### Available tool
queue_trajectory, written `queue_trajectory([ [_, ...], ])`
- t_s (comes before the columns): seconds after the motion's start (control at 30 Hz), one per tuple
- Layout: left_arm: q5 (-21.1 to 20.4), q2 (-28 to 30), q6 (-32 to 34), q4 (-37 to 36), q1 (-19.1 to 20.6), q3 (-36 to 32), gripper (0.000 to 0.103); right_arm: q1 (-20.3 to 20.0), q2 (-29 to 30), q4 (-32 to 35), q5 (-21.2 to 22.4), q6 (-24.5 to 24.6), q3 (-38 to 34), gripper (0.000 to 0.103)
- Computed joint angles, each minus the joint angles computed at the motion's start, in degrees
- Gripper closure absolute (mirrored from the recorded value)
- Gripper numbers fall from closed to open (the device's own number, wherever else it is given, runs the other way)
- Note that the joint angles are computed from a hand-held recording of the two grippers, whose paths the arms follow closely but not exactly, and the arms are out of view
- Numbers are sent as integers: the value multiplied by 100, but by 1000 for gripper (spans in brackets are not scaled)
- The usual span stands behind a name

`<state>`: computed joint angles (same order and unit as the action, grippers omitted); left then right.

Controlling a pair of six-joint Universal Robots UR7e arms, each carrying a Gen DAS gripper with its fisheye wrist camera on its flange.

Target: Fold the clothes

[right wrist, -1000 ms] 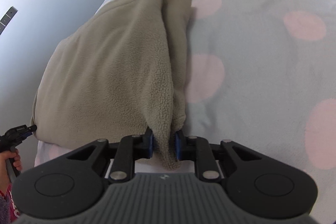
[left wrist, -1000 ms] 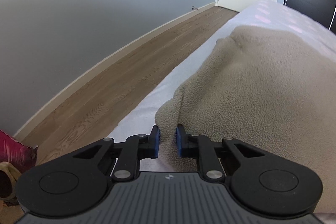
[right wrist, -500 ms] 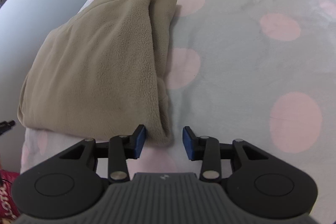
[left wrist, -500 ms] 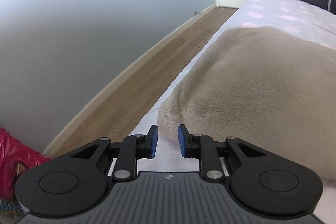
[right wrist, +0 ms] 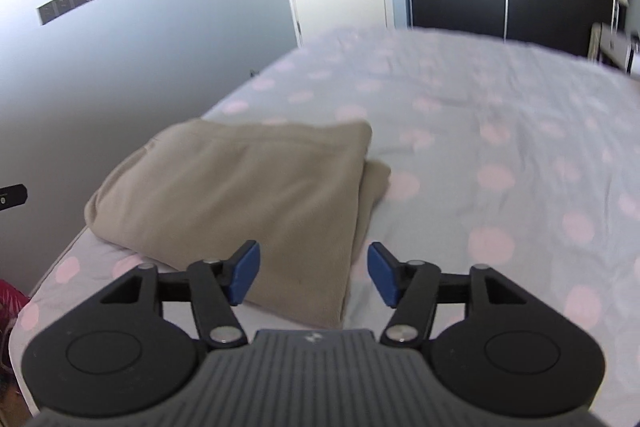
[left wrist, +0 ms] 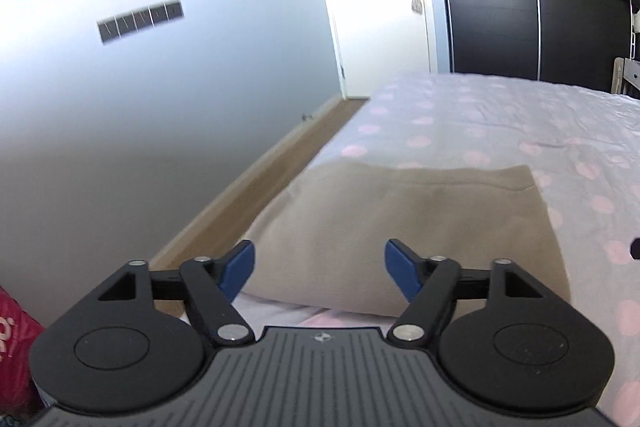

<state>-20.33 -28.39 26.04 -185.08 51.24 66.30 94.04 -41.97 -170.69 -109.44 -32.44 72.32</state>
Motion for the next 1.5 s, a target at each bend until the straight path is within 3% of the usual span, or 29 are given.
queue_trajectory([
  [0.07, 128, 131, 439, -601, -164, 28, 25, 104, -131, -226, -41, -187, 201, 38],
  [0.1, 159, 97, 332, -606, -224, 164, 25, 140, -224, -330, -33, -230, 343, 36],
  [0.27, 185, -326, -1082, 200, -476, 1073, 25, 302, -703, -795, -155, -446, 1113, 27],
  [0.37, 321, -435, -1414, 243, -617, 1495, 25, 374, -967, -1161, -304, -608, 1603, 27],
  [0.53, 232, -778, -2544, 754, -773, 2280, 25, 398, -1391, -1340, -361, -307, 2301, 26],
  [0.67, 124, -927, -3140, 1176, -798, 2643, 25, 372, -1517, -1871, -437, -333, 2850, 25],
  [0.9, 46, -938, -3336, 1178, -785, 2818, 25, 246, -1423, -2336, -719, -432, 3272, 25],
  [1.23, 108, -811, -3731, 1547, -826, 2867, 25, 134, -1409, -2549, -766, -218, 3465, 25],
  [1.33, 88, -783, -3495, 1134, -891, 2919, 25, 135, -1416, -2670, -741, -282, 3544, 24],
  [1.5, 1, -842, -3557, 1073, -957, 2994, 25, 151, -1424, -2828, -752, -402, 3636, 23],
])
